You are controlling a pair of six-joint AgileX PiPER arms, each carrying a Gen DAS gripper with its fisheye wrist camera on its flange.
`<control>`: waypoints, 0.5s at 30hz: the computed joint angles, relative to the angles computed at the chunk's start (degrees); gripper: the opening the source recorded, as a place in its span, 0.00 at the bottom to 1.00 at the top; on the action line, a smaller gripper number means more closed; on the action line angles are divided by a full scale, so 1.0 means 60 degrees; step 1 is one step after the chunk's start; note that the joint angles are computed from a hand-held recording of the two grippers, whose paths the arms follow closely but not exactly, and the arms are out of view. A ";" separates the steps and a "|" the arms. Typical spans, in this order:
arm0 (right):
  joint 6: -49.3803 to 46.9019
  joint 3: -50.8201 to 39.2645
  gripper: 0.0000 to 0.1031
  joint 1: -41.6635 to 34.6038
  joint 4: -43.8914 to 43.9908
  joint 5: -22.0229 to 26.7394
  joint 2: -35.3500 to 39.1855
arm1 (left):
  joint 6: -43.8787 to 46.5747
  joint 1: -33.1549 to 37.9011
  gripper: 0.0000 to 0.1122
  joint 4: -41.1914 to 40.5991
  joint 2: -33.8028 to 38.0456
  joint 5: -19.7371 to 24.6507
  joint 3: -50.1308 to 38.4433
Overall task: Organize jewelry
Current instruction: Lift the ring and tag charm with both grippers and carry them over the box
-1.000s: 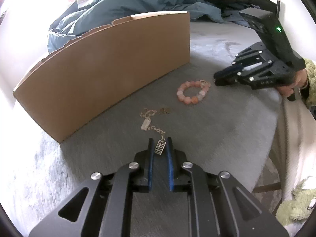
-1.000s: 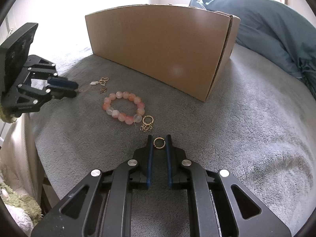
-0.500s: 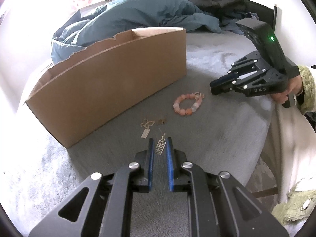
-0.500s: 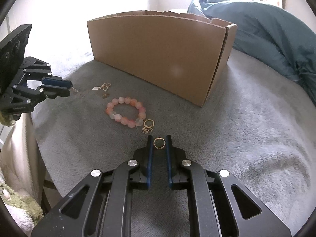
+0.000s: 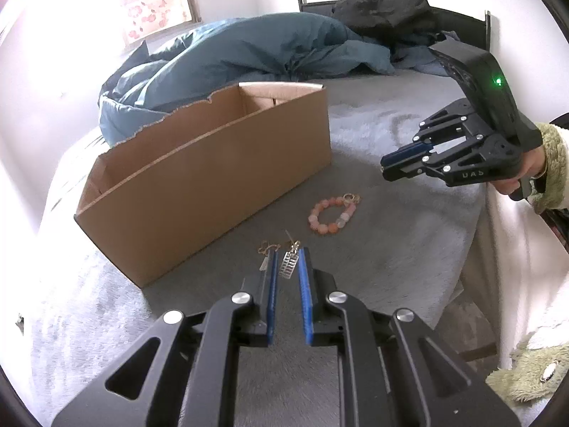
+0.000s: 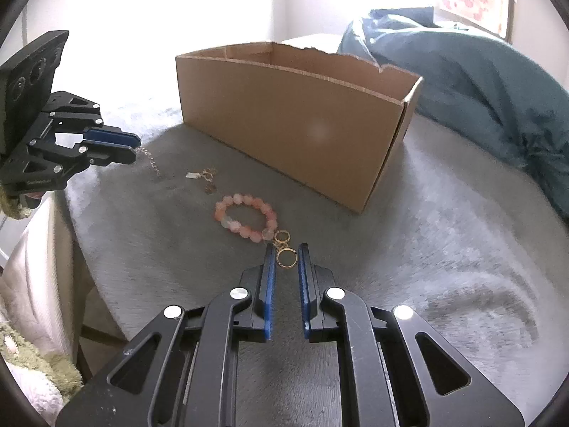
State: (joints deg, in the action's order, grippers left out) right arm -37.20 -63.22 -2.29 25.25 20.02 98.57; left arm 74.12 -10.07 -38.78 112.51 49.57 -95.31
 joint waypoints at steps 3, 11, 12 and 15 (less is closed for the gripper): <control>0.0363 0.0162 0.10 0.0147 -0.0329 -0.0131 -0.0327 | 0.0225 0.0071 0.10 -0.0218 -0.0322 -0.0089 0.0282; 0.0897 0.0142 0.10 0.0366 -0.0780 -0.0169 -0.1179 | 0.0673 0.0417 0.10 -0.0902 -0.0941 0.0047 0.0506; 0.1012 0.0049 0.10 0.0408 -0.0889 -0.0169 -0.1241 | 0.0726 0.0464 0.10 -0.0978 -0.0981 0.0089 0.0434; 0.1129 -0.0300 0.10 0.0480 -0.1063 -0.0156 -0.1310 | 0.0928 0.0586 0.10 -0.1190 -0.1000 0.0050 0.0107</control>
State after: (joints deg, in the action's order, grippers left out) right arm -30.43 -65.02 0.59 18.88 19.09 90.71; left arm 79.69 -6.55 -45.92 106.50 49.87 -94.67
